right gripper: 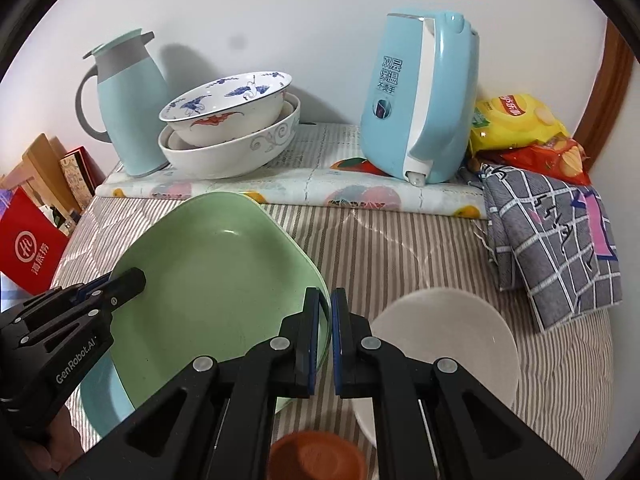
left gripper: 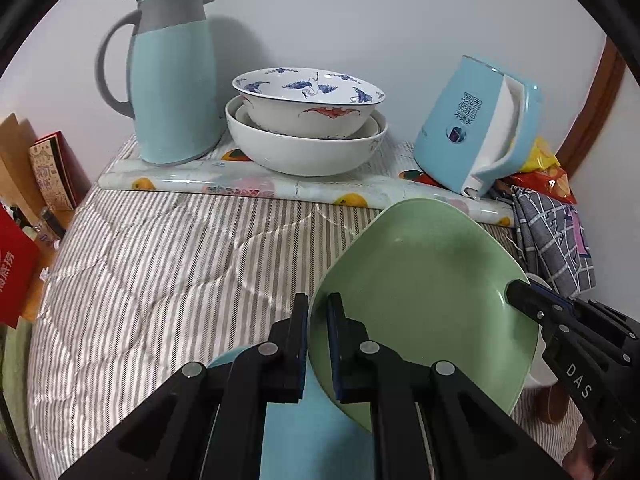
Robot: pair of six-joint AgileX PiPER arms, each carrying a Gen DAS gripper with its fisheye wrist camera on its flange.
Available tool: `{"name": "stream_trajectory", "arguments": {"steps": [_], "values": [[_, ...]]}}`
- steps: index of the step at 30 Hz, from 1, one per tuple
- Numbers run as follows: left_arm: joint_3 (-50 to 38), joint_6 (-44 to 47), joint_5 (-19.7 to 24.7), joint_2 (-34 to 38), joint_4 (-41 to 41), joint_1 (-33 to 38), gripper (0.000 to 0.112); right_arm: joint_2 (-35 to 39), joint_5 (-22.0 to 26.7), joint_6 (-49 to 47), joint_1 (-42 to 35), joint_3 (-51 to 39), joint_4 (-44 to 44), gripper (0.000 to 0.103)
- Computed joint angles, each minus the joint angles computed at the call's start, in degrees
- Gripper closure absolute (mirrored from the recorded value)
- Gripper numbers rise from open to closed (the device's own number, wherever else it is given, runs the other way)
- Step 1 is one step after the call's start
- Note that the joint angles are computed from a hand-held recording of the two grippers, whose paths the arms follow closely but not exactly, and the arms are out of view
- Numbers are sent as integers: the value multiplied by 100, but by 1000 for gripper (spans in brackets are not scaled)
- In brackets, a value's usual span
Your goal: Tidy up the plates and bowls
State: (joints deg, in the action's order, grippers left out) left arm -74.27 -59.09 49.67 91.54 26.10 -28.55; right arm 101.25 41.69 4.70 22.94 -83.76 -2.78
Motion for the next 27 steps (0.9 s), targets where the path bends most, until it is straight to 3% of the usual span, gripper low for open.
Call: {"name": "stream_trajectory", "arguments": {"steps": [15, 27], "values": [[966, -505, 449, -1120, 263, -352, 102, -816, -198, 624, 624, 974, -306, 97], [1630, -757, 685, -1637, 310, -361, 103, -788, -356, 730, 1097, 1249, -251, 97]]}}
